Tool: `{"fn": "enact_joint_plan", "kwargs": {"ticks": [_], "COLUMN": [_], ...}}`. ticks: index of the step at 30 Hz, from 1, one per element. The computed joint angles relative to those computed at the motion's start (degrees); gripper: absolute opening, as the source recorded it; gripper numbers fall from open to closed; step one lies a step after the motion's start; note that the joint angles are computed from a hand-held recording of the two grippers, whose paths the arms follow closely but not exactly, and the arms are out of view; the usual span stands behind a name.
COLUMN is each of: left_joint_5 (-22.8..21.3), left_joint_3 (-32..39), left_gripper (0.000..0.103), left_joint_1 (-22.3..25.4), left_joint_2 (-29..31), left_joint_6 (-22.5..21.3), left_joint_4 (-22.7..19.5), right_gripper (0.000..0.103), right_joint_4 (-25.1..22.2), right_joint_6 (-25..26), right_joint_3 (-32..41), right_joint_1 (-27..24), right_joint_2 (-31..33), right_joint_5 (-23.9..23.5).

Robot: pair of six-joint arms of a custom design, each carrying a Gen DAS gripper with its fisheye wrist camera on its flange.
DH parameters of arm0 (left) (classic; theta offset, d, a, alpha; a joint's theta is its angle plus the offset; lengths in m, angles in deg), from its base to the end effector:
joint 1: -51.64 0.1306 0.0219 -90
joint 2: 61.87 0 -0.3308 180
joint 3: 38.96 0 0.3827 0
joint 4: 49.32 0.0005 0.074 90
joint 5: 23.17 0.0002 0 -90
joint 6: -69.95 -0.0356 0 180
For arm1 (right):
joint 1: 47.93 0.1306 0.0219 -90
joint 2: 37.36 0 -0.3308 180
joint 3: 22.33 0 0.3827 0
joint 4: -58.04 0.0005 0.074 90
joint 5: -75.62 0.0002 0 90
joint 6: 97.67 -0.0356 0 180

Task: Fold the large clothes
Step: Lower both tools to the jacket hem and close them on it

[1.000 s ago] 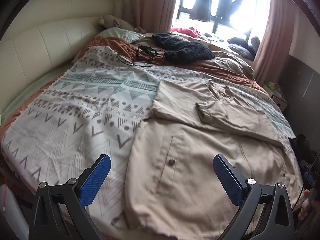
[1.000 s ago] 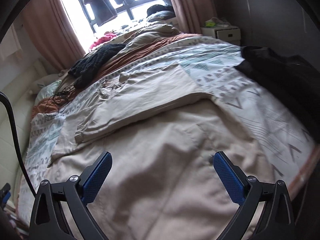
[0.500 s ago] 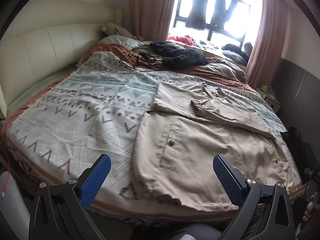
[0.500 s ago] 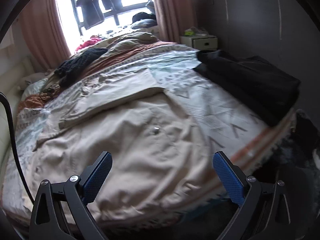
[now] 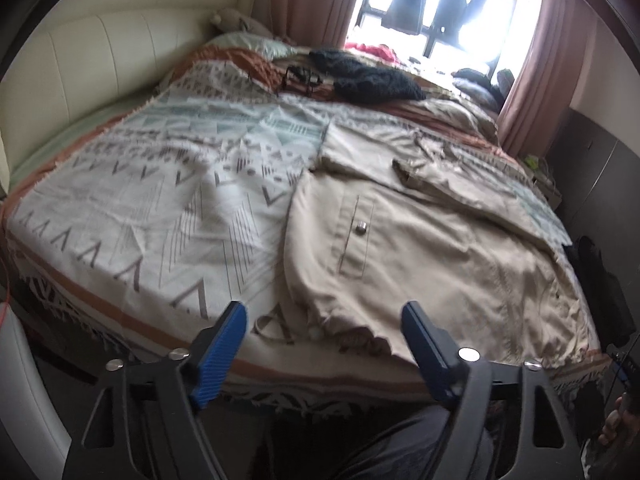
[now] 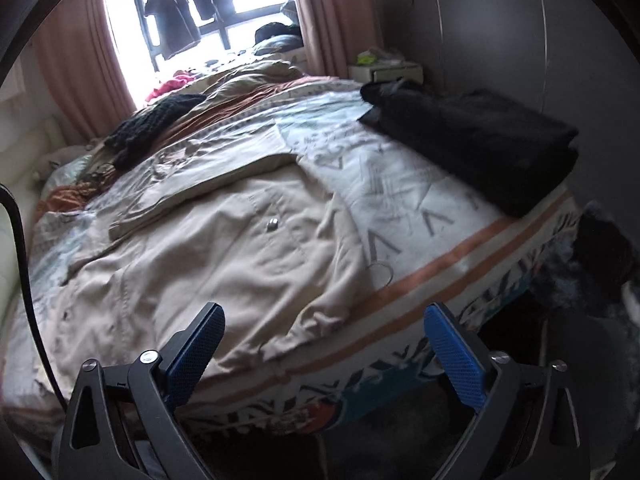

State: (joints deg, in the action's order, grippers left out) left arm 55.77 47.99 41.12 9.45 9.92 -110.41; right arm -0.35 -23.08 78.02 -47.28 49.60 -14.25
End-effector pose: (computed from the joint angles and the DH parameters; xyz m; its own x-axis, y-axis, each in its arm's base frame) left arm 0.3559 -0.0596 0.4693 -0.6305 -0.3816 -0.6759 -0.3094 0.9222 -0.2319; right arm 0.4540 0.0046 0.4719 -0.6842 0.2580 -0.6821 0.1785 0.9661 0.1863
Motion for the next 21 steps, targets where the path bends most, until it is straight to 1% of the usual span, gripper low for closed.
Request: {"fn": "enact_joint_plan", "kwargs": {"ticks": [1, 2, 3, 7, 8, 10, 12, 16, 21], "left_joint_5": [1.0, 1.6, 1.9, 3.6, 4.4, 5.9, 7.3, 10.7, 14.6], "left_joint_3": [-0.5, -1.1, -1.7, -2.7, -2.9, -3.0, -3.2, -3.8, -2.8], "left_gripper": [0.072, 0.070, 0.066, 0.054, 0.052, 0.042, 0.038, 0.037, 0.037], "left_joint_1": [0.5, 0.8, 1.0, 3.0, 3.9, 5.3, 6.7, 9.1, 10.0], "left_joint_2": [0.3, 0.4, 0.2, 1.5, 2.2, 3.3, 4.2, 5.7, 8.5], "left_joint_6": [-0.1, -0.1, -0.1, -0.4, -0.2, 0.2, 0.9, 1.2, 1.3], "left_joint_4": [0.3, 0.7, 0.9, 2.1, 2.3, 2.6, 2.8, 4.9, 7.2], "right_gripper": [0.086, 0.084, 0.080, 0.063, 0.062, 0.056, 0.055, 0.049, 0.048], "right_joint_4": [-0.2, -0.4, -0.5, 1.0, 1.4, 2.3, 3.3, 4.0, 3.7], "right_joint_6": [0.3, 0.3, 0.2, -1.5, -1.9, -2.5, -3.3, -3.5, -4.3], "right_joint_3": [-0.3, -0.5, -0.8, -2.4, -2.5, -2.7, -2.3, -0.3, 3.0], "right_joint_1": [-0.4, -0.6, -1.1, -3.4, -3.9, -4.4, -5.0, -5.4, -5.5], "right_joint_2": [0.3, 0.5, 0.8, 2.1, 2.6, 3.4, 4.8, 7.7, 11.9], "right_joint_5": [0.0, -0.1, -0.6, -6.6, -7.9, -9.1, -11.0, -12.6, -13.6]}}
